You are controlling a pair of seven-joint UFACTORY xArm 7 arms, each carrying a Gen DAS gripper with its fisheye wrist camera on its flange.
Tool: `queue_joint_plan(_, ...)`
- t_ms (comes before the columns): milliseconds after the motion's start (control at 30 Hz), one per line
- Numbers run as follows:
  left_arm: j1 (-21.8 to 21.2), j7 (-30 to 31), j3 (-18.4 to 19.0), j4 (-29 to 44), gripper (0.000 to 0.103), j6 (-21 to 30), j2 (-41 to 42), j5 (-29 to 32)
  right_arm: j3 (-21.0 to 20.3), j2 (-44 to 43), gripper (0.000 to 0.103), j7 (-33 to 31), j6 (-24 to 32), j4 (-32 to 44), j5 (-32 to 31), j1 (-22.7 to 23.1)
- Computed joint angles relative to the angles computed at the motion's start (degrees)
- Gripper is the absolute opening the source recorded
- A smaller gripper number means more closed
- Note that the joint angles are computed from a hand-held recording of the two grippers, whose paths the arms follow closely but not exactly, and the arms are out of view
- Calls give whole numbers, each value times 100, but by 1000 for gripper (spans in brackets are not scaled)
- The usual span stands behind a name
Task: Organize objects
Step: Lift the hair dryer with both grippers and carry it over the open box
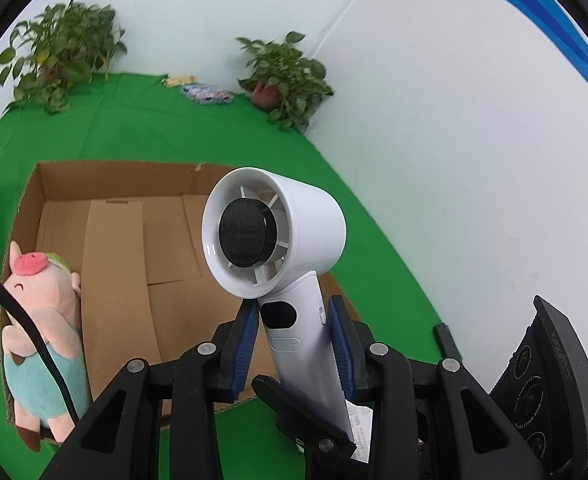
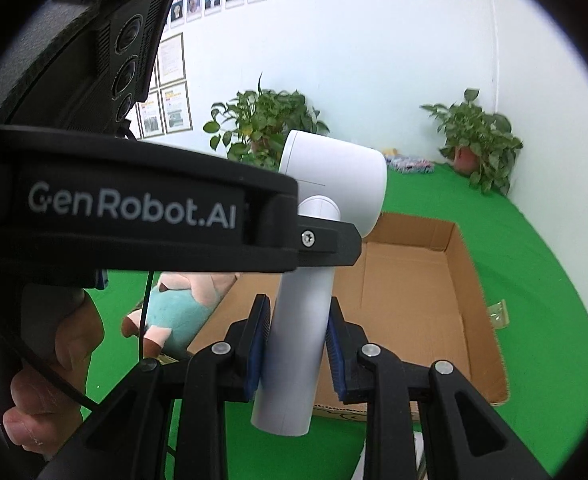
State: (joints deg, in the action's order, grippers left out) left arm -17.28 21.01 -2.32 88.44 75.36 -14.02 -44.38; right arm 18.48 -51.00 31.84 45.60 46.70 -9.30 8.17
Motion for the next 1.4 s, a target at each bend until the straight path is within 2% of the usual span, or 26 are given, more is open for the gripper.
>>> queue_joint_plan(33,114,70,-124,-199,33,-62,4,28,6,60,26,28,-48,-50,49,31)
queue_joint_plan(67,-1,77,-64,-347,33,-189,21,88,-68,131,26,2,-122,-116,100,76)
queue_joint_plan(233,40,-31,-226,-471,33,-315,554,473,-456,493,26,-141,-453,-489,432,321)
queue_joint_plan(367,84,-149,-345,-471,33,-383,932,715,-970,842,26,-553,-648,-563,734,443)
queue_joint_plan(533,141,-231,-441,-341,33,-359,1307,880,-1162,1149,26,-786,-802,-595,1053,437)
queue_joint_plan(733,195,-277,-529,-320,33,-269,1544,970,-874,1101,25,-460,-591,-725,1206,422)
queue_joint_plan(967,220,-262,-541,-309,34,-84,1511,1036,-735,1101,24,-228,-274,-675,1088,392)
queue_joint_plan(1067,226,-233,-536,-333,34,-108,1420,1161,-847,1173,25,-255,-400,-723,1184,500)
queue_joint_plan(1133,249,-211,-506,-304,34,-50,1377,1146,-779,1098,26,-203,-349,-733,1156,526)
queue_joint_plan(1200,266,-260,-485,-327,39,-148,1258,1265,-779,1081,30,-196,-220,-699,1228,642)
queue_joint_plan(1300,330,-47,-381,-435,44,-252,999,1096,-806,1071,31,-213,-125,-652,1282,706)
queue_joint_plan(1400,398,83,-282,-749,51,-607,627,1163,-896,871,40,-347,-202,-724,1413,847)
